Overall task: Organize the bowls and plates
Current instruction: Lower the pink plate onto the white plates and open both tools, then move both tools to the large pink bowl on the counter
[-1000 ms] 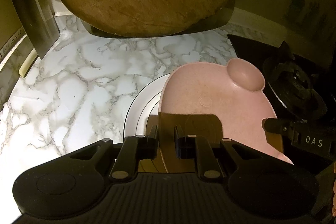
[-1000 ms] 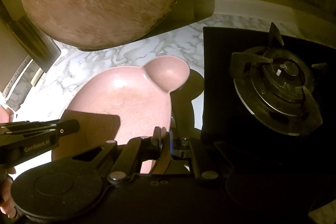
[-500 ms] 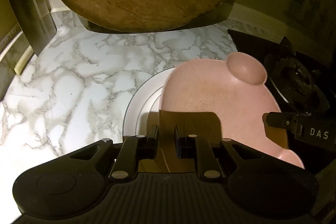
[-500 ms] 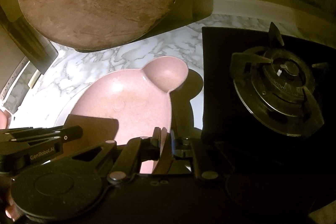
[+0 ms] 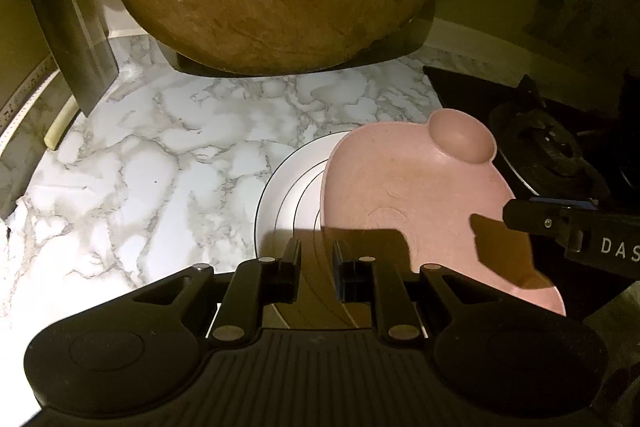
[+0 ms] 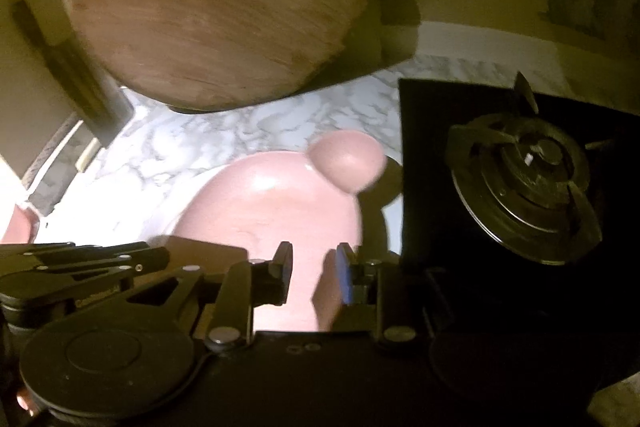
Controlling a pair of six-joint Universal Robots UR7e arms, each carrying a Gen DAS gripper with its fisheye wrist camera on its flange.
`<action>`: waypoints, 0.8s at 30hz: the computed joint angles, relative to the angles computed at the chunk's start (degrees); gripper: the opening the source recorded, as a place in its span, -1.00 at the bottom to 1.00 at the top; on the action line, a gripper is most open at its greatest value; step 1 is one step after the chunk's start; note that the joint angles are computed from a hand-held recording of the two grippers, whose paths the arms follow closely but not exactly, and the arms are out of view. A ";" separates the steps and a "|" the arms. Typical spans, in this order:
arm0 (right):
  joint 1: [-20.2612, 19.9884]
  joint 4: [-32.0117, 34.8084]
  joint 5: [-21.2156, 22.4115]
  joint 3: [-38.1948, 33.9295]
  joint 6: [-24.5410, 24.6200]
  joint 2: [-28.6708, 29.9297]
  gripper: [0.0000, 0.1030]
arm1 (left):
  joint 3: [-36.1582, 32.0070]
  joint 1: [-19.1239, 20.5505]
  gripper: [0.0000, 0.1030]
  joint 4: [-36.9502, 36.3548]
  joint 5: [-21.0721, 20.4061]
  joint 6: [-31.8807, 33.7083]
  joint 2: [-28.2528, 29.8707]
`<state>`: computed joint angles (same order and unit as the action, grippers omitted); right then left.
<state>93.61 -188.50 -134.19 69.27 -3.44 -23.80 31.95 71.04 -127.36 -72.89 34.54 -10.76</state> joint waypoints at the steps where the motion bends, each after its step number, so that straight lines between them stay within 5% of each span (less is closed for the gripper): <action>1: 0.32 -0.33 -0.20 -0.23 -0.52 0.26 -0.54 | 0.68 0.05 -0.70 -0.19 -0.30 0.00 -0.57; 15: 4.48 -4.09 2.42 -1.31 -5.39 2.56 -0.22 | 12.63 1.57 -0.66 -7.58 -3.68 1.26 -10.87; 20: 6.16 -4.01 3.71 -3.55 -7.20 4.51 -0.11 | 16.51 2.56 -0.17 -12.50 -3.43 1.56 -14.39; 24: 7.59 -3.51 4.98 -5.98 -9.25 6.40 0.04 | 18.63 3.44 -0.03 -15.79 -3.08 1.64 -16.66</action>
<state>101.20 -192.01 -129.21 63.29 -12.69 -17.39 50.58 74.48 -143.15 -75.96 36.18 -27.42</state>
